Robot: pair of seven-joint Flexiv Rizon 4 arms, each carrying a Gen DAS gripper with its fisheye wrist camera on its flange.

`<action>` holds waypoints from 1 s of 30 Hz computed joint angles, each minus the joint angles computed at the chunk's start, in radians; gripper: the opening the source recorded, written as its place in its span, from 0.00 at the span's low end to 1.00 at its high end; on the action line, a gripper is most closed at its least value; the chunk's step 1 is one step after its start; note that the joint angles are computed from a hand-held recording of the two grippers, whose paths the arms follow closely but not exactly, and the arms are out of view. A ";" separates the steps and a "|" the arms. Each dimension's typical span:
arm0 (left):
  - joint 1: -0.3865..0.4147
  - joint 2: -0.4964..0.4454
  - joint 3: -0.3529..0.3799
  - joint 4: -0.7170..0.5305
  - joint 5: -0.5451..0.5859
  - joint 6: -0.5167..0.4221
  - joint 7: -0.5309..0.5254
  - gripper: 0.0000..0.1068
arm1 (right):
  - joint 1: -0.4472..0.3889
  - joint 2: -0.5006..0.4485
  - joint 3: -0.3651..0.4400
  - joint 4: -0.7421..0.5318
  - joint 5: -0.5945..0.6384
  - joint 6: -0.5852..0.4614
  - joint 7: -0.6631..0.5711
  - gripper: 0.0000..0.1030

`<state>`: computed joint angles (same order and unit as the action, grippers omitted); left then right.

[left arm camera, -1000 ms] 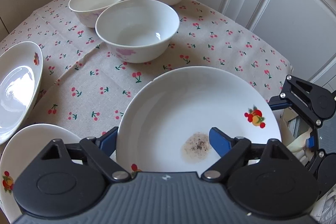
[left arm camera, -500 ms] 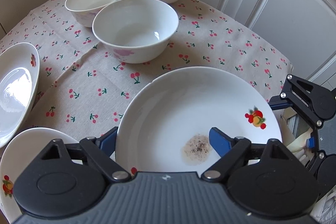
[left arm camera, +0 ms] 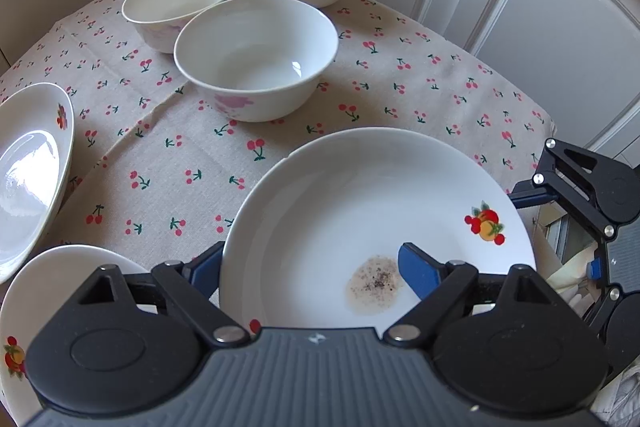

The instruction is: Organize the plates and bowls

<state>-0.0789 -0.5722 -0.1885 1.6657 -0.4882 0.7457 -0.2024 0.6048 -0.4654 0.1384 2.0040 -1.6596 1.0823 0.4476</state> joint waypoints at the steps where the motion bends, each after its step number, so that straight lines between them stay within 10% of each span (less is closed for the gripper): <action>1: 0.000 0.000 0.000 -0.001 -0.001 -0.004 -0.001 0.84 | 0.000 0.000 0.001 0.000 0.004 0.001 -0.002 1.00; 30: 0.014 0.003 0.004 -0.026 -0.031 -0.077 -0.006 0.84 | 0.038 0.016 -0.013 -0.003 0.147 -0.033 -0.157 1.00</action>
<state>-0.0646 -0.5690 -0.1845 1.6398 -0.5188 0.6686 -0.2083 0.6423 -0.4496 0.1258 2.0015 -1.5126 1.0493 0.2902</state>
